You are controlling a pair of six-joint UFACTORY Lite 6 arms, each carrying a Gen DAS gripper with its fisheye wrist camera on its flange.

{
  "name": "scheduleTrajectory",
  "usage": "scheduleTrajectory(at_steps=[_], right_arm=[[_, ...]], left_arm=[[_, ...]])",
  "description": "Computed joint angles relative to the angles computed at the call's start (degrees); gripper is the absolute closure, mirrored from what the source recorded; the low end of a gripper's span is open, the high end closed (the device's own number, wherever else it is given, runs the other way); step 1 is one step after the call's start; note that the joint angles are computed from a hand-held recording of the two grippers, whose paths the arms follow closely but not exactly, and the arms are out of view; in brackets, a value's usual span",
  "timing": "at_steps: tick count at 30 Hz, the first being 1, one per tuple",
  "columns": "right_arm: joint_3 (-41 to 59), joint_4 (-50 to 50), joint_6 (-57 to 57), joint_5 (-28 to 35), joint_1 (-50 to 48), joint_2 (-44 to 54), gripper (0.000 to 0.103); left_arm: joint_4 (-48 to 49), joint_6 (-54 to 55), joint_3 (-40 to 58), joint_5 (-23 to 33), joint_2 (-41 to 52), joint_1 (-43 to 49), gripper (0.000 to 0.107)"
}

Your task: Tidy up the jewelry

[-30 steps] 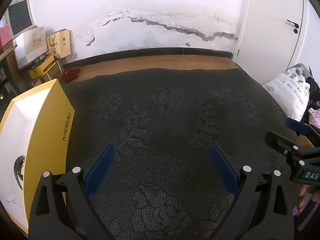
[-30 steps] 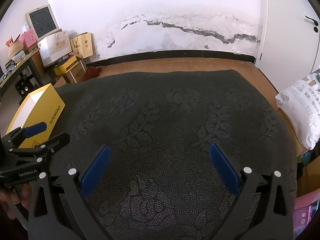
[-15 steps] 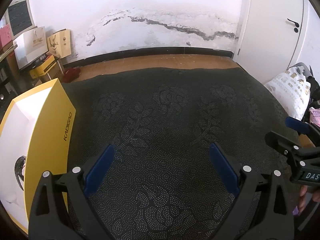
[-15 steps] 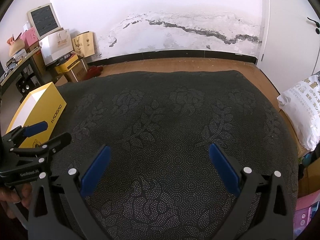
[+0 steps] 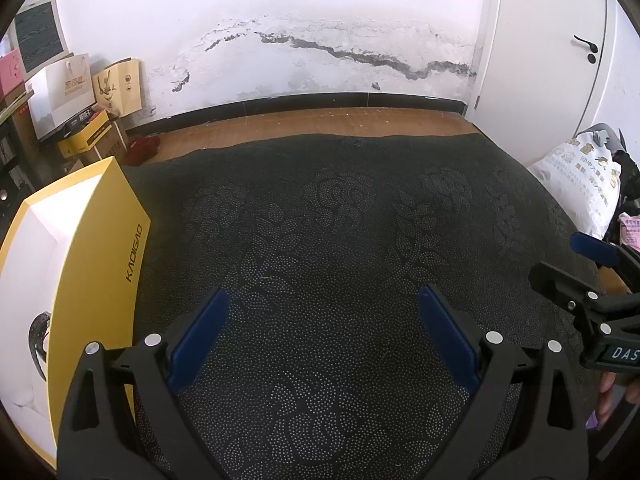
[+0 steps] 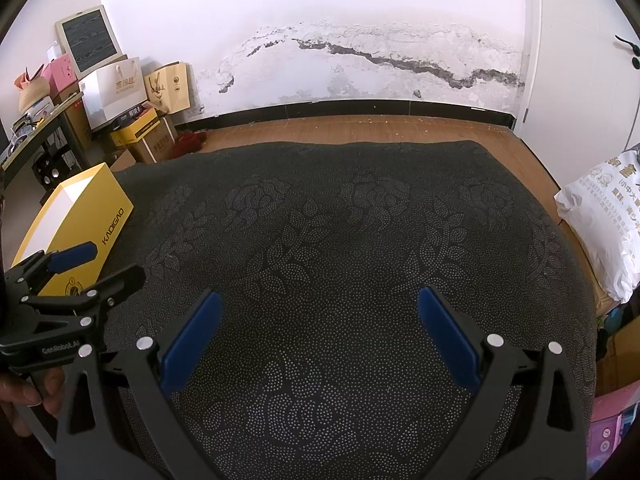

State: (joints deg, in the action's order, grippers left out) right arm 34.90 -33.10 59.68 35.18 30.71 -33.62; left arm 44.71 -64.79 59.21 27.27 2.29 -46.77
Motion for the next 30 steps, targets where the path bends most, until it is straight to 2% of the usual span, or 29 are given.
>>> scheduleTrajectory(at_steps=[30], right_arm=[[0.34,-0.28,0.14,-0.38,0.26,0.78,0.008]], left_arm=[[-0.31,0.40,0.03,-0.05,0.31,0.08,0.014]])
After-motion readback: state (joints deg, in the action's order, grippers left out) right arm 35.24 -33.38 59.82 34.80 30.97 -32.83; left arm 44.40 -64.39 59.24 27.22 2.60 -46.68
